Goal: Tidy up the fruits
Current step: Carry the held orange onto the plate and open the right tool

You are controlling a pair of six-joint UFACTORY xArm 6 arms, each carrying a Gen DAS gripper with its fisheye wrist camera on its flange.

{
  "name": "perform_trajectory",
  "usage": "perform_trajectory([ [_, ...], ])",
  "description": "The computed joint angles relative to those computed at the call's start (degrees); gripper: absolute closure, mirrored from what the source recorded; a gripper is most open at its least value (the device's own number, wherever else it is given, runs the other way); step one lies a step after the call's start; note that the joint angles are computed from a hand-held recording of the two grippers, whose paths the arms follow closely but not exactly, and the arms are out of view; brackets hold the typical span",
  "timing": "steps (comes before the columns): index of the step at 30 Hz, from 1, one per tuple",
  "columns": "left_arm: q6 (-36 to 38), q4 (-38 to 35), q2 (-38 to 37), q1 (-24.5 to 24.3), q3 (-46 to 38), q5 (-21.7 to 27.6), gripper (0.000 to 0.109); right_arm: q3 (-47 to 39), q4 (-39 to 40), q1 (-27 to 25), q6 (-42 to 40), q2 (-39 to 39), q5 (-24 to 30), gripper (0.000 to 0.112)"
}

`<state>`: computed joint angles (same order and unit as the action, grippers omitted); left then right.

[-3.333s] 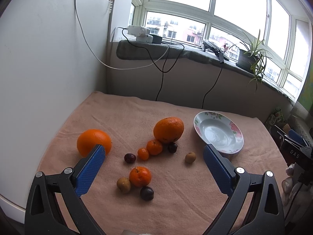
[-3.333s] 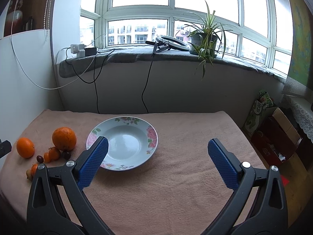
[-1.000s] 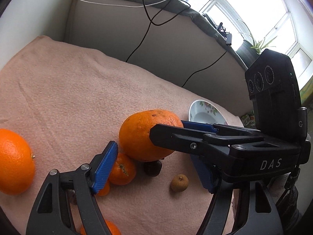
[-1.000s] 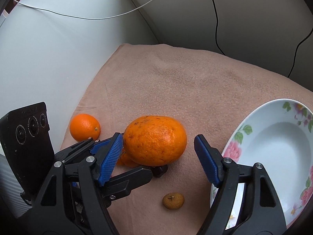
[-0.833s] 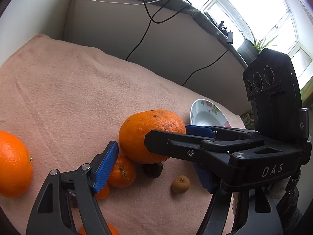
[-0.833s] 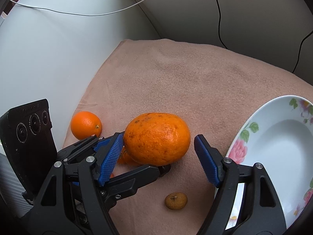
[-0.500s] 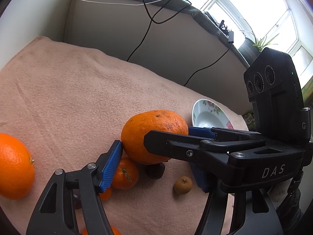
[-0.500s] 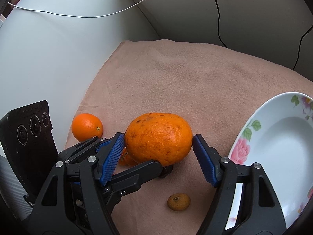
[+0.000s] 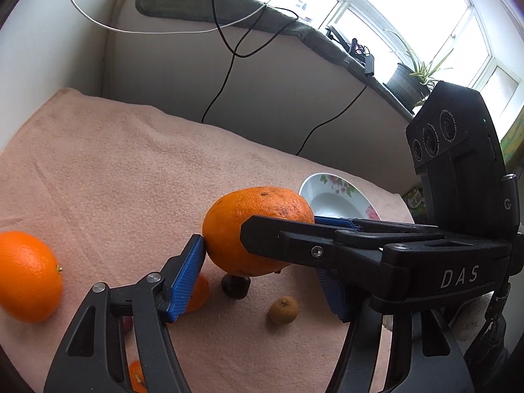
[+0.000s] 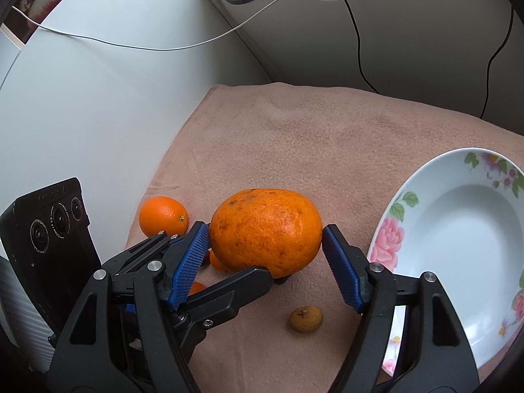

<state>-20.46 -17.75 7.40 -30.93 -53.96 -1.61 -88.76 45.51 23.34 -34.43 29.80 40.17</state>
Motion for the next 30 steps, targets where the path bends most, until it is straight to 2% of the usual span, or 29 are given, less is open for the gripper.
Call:
perform_trajectory([
  [6,-9.19,11.36,-0.46,-0.14,-0.79,-0.16,0.043,6.41,2.44,-1.35,-2.57,-5.95,-1.53,0.038],
  [8,-10.19,12.73,-0.17,-0.70,-1.52,-0.15,0.043,8.50,2.81,-1.78,-2.97,-7.87,-2.27,0.038],
  [17,1.08,1.59,3.69,-5.68,-7.35,1.50,0.043,17.79,4.46,-4.86,-4.98,-15.26,-5.12,0.038],
  [25,8.66,-6.25,7.90,-8.72,-13.17,4.76,0.043,20.98,4.75,-7.89,-4.01,-16.92,-5.35,0.038],
  [30,9.82,-7.49,9.16,-9.44,-14.52,5.97,0.043,21.28,5.27,-9.06,-3.37,-16.34,-4.75,0.038],
])
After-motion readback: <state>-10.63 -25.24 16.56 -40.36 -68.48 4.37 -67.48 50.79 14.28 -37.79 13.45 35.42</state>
